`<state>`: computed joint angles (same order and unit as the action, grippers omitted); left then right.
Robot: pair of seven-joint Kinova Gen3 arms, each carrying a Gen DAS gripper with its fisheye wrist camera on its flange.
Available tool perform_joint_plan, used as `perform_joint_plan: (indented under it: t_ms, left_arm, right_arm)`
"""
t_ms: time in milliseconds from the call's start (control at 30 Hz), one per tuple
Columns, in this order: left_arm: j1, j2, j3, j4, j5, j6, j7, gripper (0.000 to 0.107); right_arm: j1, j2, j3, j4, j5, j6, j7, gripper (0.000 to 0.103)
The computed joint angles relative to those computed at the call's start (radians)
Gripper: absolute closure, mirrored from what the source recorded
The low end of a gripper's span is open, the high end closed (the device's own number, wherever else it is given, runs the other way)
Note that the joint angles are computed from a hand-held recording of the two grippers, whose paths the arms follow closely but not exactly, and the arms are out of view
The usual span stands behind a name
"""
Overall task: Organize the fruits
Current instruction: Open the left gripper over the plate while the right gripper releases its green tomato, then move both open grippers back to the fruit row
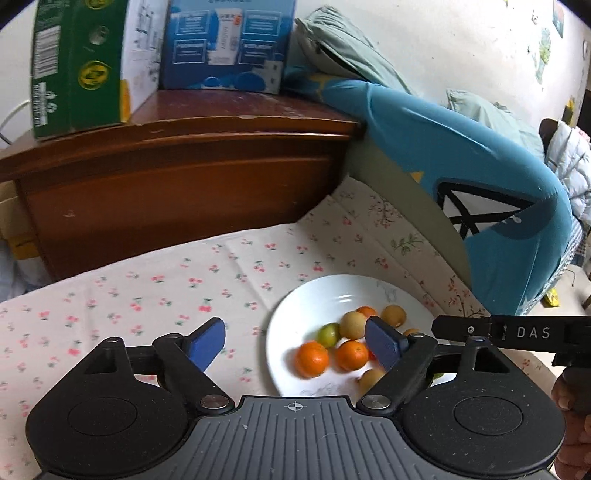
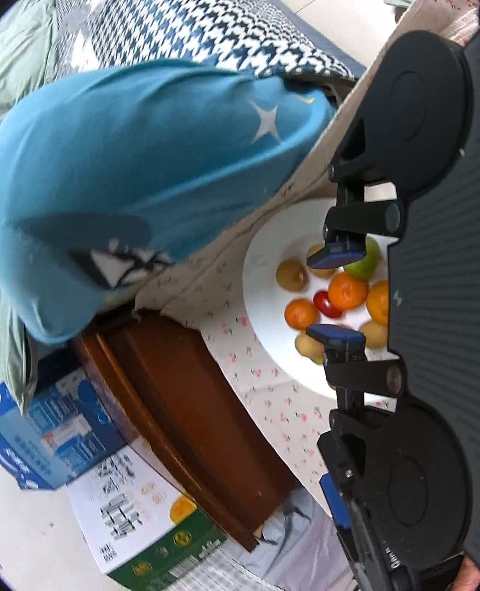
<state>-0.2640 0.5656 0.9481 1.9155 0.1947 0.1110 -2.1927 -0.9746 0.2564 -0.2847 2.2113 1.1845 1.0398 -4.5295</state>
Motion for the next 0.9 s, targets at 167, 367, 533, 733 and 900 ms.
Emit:
perform_joint_plan:
  t_ms: [167,367,533,733,900]
  left_arm:
    - [-0.020,-0.063,-0.035,0.006,0.027,0.035,-0.002,0.022]
    - [-0.104,-0.101,-0.011,0.022,0.094,0.064,-0.060,0.022]
    - [-0.159,-0.129,0.003,0.045,0.153,0.066,-0.121,0.022]
    - [-0.234,-0.142,0.036,0.069,0.210,0.062,-0.191,0.022]
    - [-0.272,-0.137,0.040,0.077,0.232,0.073,-0.234,0.022]
  right_arm:
    - [-0.006,0.009,-0.003,-0.018,0.030,0.003,0.042,0.066]
    - [-0.016,0.016,-0.006,-0.035,0.077,-0.004,0.065,0.065]
    - [-0.021,0.028,-0.005,-0.055,0.110,-0.011,0.103,0.065]
    - [-0.021,0.043,-0.005,-0.071,0.145,-0.041,0.132,0.065]
    - [-0.025,0.051,-0.002,-0.071,0.181,-0.061,0.142,0.065]
